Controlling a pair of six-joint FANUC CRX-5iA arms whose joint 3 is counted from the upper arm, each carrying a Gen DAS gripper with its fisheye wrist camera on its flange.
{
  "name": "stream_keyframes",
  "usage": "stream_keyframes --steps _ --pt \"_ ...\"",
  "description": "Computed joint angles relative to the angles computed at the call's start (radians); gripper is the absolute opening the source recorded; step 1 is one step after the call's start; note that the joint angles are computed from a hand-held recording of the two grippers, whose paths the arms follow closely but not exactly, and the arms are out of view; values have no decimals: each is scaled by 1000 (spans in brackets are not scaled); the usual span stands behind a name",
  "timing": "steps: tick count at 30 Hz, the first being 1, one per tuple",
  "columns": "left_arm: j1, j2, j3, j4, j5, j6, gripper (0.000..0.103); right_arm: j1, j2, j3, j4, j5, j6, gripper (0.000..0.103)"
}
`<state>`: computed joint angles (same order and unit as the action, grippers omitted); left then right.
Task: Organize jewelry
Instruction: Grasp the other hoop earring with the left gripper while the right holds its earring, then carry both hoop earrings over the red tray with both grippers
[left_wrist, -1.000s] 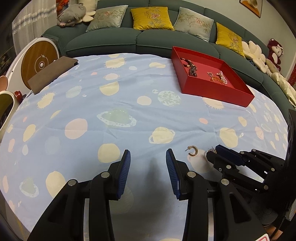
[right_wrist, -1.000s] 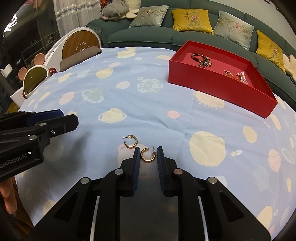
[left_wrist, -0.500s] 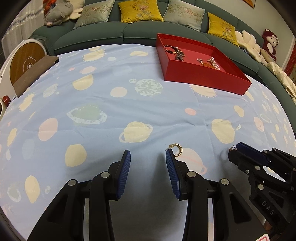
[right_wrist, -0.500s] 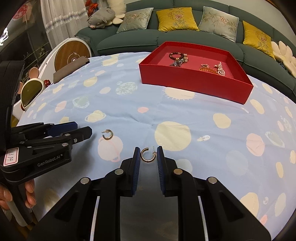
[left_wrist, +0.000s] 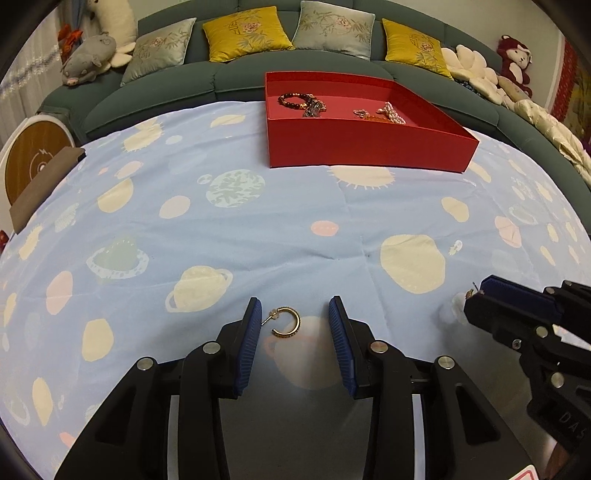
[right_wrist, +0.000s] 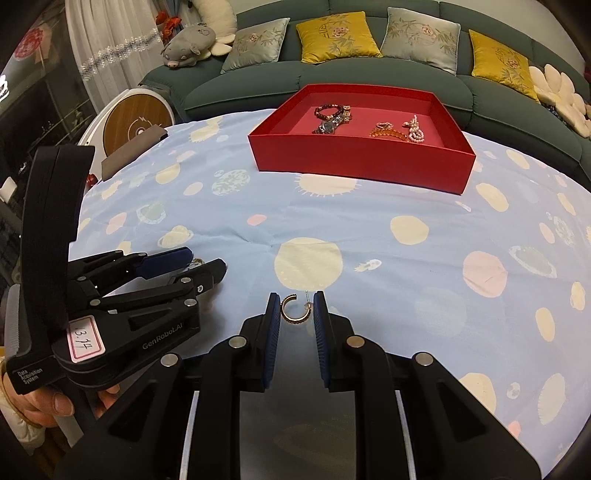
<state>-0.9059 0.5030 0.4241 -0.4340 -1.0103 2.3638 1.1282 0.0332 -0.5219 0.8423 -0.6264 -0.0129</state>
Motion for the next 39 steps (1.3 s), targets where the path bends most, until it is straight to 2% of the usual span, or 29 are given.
stream_keyframes --steps 1,10,16,20,23,25,27,30,33,39 --pt "-3 -4 -6 -8 5 3 17 -1 -2 -2 1 1 -2 18" --pt "29 -61 -93 71 99 -14 17 -3 -20 -17 27 2 -27 18" --pt "38 -99 -89 100 136 -20 17 -11 -46 -21 63 6 -45 18" --pt "53 -56 20 125 97 -60 17 -40 -71 -1 90 -7 -34 18" --pt "73 -6 118 159 76 -118 17 -91 -77 34 98 -2 -6 18" --pt "77 40 206 139 49 -145 17 -134 -68 58 106 11 6 18" --pt "86 90 292 121 21 -163 17 -183 -42 90 107 25 15 18" --pt "113 145 367 136 21 -171 17 -239 12 139 100 30 47 18" --pt "128 208 450 139 -19 -191 17 -277 59 167 92 42 70 18" --pt "142 272 522 140 -38 -202 18 -315 130 213 46 69 107 18"
